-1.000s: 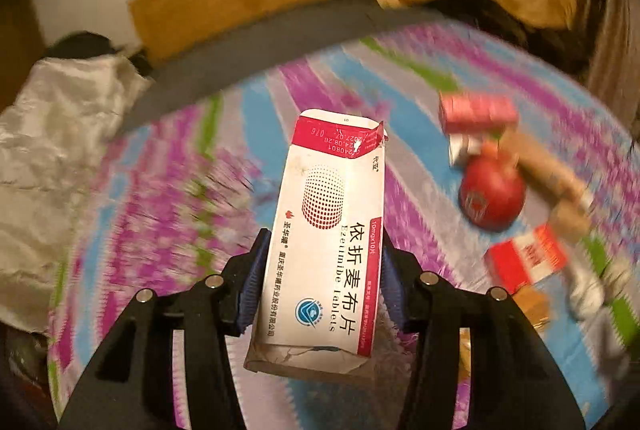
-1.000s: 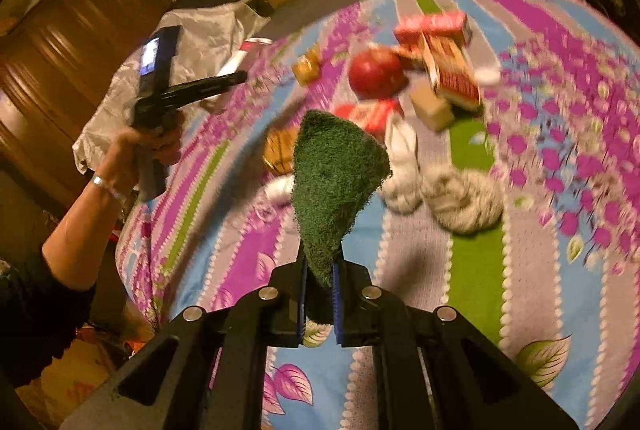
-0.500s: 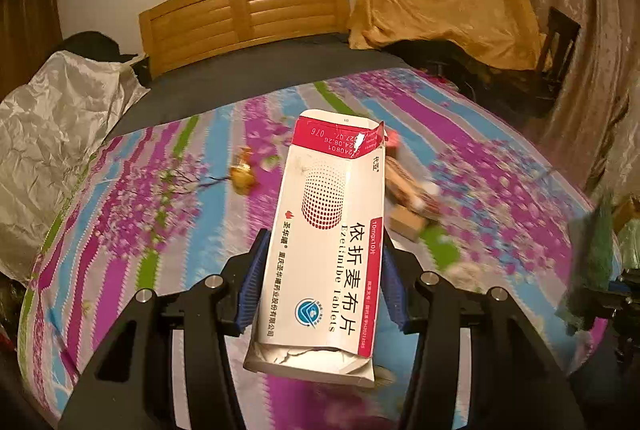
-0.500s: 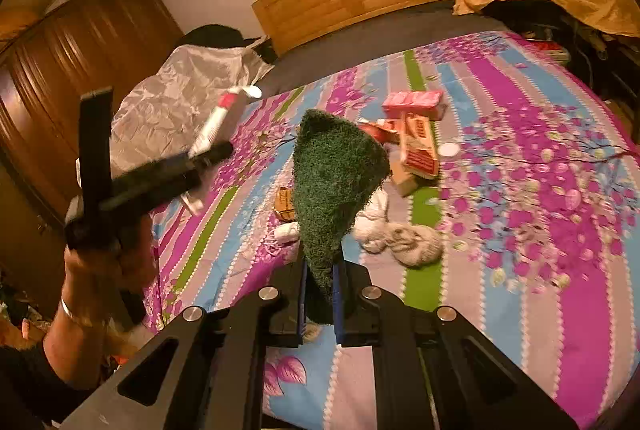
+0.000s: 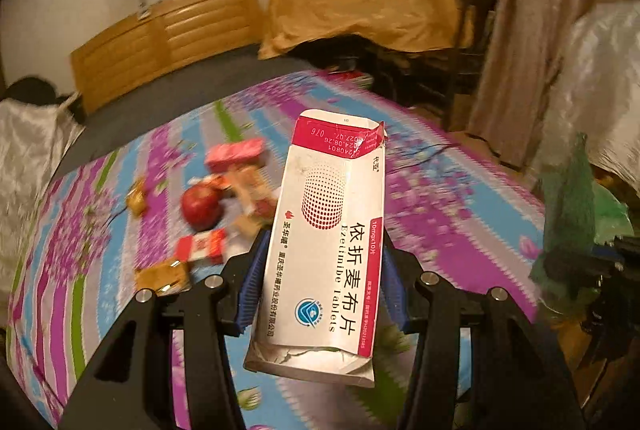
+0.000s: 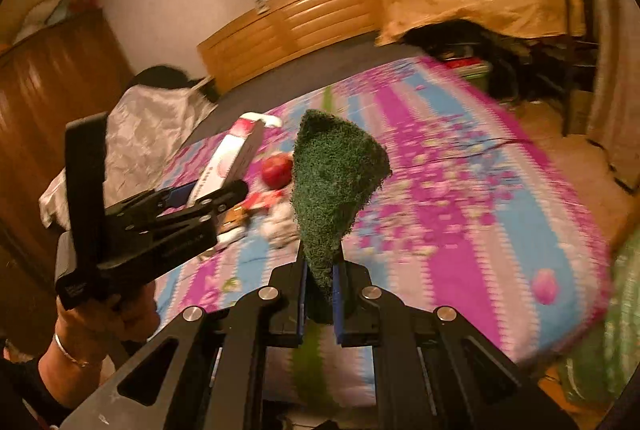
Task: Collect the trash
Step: 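Carry the medicine box and green pad toward the green bin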
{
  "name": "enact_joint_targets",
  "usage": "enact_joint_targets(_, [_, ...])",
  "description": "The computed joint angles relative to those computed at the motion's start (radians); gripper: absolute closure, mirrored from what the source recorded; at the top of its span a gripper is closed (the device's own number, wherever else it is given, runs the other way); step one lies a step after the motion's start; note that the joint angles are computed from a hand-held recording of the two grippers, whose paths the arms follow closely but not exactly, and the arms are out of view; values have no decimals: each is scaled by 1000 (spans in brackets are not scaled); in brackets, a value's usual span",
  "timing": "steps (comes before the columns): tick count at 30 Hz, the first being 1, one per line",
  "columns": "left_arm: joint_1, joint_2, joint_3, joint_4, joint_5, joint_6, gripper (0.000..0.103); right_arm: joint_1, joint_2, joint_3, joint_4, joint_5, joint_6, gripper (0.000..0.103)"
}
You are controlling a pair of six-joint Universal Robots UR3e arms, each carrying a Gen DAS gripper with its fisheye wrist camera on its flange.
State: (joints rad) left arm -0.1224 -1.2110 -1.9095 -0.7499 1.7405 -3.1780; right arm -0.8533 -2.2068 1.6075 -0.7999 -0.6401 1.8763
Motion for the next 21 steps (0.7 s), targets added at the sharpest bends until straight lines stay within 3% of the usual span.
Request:
enact_joint_targets(3, [-130, -131, 105, 27, 68, -42, 54, -210, 37, -105, 205, -33, -212, 92])
enact_joint_targets(5, [-209, -232, 202, 32, 103, -58, 54, -310, 76, -165, 274, -52, -292, 92])
enact_joint_targets(10, [-338, -451, 438, 13, 137, -65, 54, -489, 202, -285, 301, -80, -364, 92])
enact_joint_targets(21, [-532, -1000, 1190, -199, 125, 10, 54, -545, 459, -299, -282, -145, -67, 92])
